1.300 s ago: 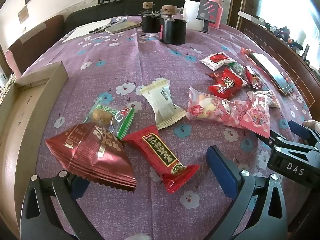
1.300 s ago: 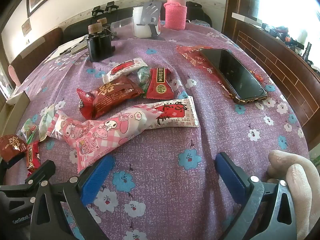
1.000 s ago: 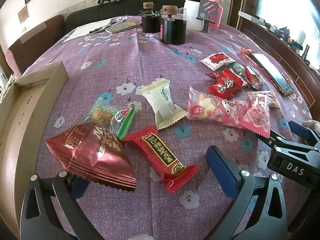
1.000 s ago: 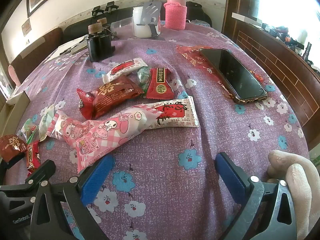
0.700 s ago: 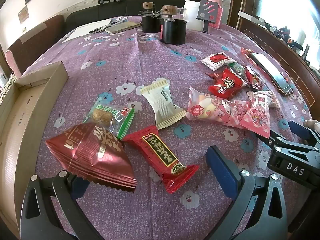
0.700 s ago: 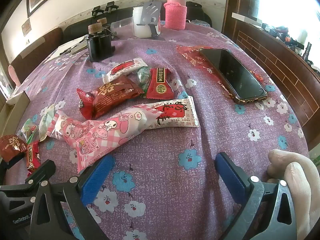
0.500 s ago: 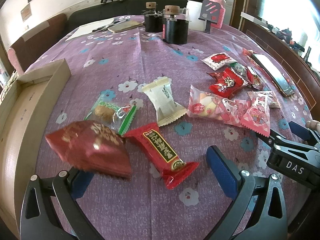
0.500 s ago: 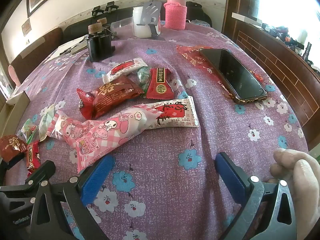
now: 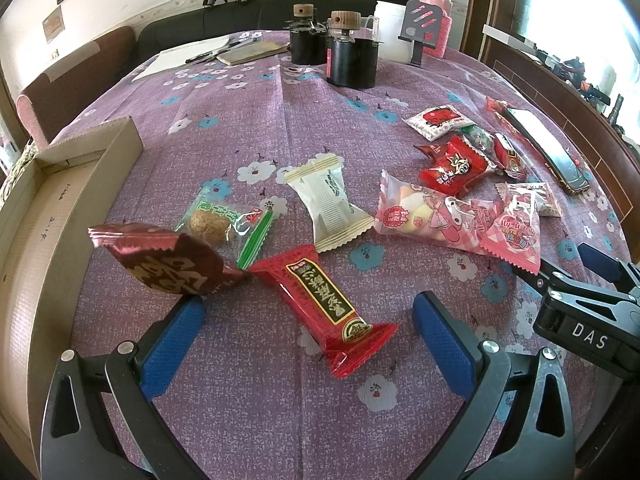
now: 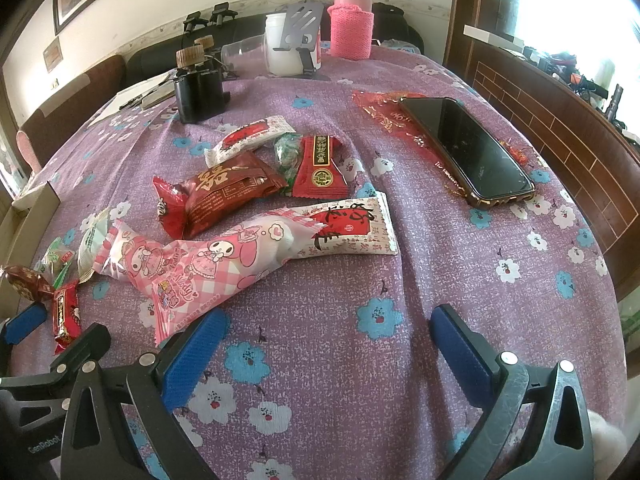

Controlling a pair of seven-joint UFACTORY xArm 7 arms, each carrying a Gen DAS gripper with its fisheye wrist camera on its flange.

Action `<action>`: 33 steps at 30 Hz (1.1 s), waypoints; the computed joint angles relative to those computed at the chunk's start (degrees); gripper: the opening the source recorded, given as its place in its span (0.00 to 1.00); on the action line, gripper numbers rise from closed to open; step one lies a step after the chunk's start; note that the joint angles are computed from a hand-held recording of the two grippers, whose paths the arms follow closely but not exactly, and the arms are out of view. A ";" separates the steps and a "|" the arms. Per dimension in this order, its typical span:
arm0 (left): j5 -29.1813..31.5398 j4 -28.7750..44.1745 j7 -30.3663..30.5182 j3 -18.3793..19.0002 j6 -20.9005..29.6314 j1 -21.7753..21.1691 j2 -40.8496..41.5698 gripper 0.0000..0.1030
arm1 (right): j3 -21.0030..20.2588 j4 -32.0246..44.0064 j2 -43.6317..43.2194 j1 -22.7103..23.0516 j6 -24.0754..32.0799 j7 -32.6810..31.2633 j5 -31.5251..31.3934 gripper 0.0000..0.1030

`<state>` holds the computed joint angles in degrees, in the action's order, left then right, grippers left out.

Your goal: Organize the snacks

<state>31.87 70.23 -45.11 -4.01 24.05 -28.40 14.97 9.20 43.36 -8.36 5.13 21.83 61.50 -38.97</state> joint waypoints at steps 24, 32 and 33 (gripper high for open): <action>0.18 -0.01 -0.17 0.04 0.04 -0.06 -0.02 1.00 | 0.01 -0.02 -0.08 0.01 0.06 -0.13 0.16 1.00; -5.18 0.15 7.25 -2.24 0.53 2.16 0.26 1.00 | 0.02 -0.07 -0.16 0.04 0.10 -0.15 0.21 1.00; -7.30 0.65 9.92 -2.87 1.27 2.77 0.46 1.00 | 0.05 -0.10 -0.22 0.05 0.14 -0.13 0.22 1.00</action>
